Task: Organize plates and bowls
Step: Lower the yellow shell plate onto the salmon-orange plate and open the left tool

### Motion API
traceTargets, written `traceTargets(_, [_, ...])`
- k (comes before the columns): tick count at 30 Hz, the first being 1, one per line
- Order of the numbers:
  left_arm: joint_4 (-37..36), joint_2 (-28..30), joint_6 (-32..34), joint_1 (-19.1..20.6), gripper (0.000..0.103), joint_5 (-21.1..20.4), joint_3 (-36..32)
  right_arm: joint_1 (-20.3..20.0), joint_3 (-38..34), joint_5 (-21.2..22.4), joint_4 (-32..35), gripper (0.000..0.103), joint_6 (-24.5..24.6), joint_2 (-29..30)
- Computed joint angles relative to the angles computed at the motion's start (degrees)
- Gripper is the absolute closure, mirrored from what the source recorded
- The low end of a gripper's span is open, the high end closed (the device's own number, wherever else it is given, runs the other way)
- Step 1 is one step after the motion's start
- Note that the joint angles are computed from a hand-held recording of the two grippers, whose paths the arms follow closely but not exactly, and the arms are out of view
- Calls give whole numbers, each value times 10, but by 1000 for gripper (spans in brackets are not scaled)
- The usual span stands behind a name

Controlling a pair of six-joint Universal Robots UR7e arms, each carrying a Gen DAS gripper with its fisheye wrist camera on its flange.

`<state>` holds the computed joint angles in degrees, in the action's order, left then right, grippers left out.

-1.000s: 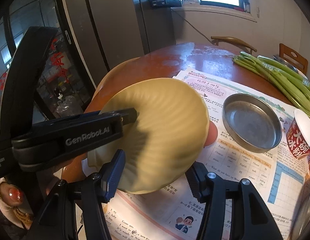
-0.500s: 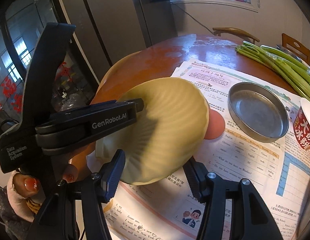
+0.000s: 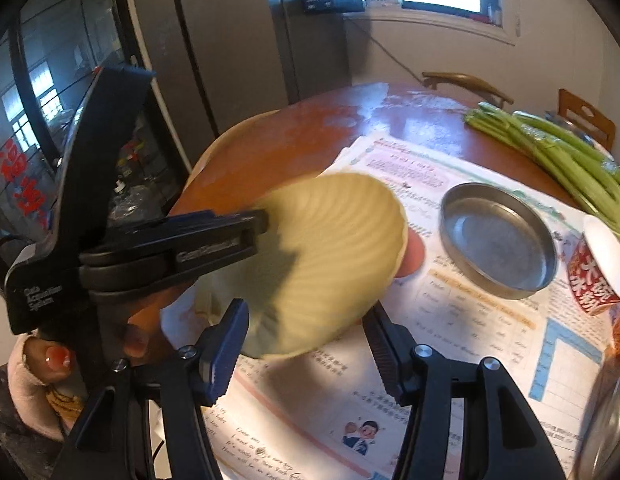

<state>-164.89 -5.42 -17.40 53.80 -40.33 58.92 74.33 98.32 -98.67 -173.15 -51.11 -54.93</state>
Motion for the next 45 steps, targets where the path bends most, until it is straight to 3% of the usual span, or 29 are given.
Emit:
traceTargets(12, [-12,-7,-9,-5,47,-9,21,1,17,3,-11,43,-35,-5])
traceTargets(31, [-59,-24,-10,-25,47,-5,60,-8,39,26,-29,43,-31,-26])
traceTargets(45, [-97,-31,13,-49,47,4,82,-16,67,73,-56,43,-35,-61])
